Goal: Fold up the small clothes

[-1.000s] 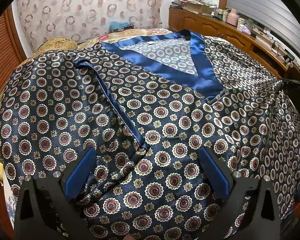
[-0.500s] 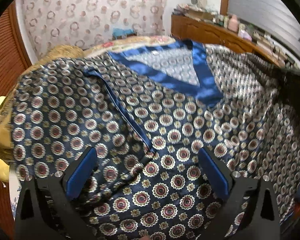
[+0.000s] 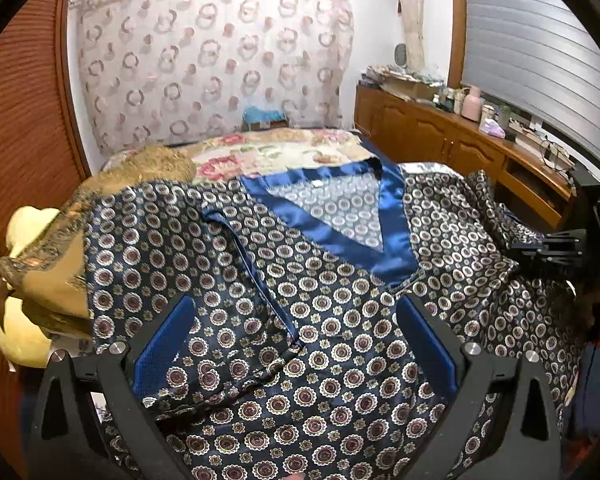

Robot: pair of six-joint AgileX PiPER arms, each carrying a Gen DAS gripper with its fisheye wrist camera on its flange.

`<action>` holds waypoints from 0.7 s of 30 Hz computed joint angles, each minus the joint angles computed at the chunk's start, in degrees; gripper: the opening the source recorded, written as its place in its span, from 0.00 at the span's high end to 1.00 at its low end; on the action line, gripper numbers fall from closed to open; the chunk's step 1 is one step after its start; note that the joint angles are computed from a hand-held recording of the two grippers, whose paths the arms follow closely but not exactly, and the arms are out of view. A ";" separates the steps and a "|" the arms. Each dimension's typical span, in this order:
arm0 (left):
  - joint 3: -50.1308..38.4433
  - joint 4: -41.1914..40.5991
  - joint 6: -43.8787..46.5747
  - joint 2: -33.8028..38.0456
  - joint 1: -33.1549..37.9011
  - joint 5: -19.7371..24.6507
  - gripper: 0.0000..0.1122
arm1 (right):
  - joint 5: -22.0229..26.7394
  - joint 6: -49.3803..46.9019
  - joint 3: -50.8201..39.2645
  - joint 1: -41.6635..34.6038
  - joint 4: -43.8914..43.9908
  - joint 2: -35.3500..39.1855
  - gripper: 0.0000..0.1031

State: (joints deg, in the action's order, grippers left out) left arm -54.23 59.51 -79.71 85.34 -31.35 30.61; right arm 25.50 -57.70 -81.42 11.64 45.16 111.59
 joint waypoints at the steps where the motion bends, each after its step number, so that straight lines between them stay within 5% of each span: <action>1: 0.03 1.13 -1.37 -0.37 -0.86 0.85 0.09 | -0.19 0.75 0.05 0.29 -0.46 -0.23 0.96; 10: 0.56 4.58 -5.56 -2.60 -4.47 2.49 0.09 | -1.80 -2.81 3.60 -0.06 4.51 -5.83 0.88; 14: 1.24 6.54 -8.06 -3.11 -5.46 2.25 0.09 | -4.77 -3.53 4.73 -1.12 5.45 -7.77 0.71; 21: 1.56 6.97 -9.03 -2.51 -6.19 1.22 0.09 | -6.66 13.86 -0.36 -2.49 -11.23 -3.22 0.69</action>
State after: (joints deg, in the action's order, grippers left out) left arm -52.66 66.48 -88.75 82.83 -37.54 31.83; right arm 18.83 -43.84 -81.77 9.16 33.92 108.37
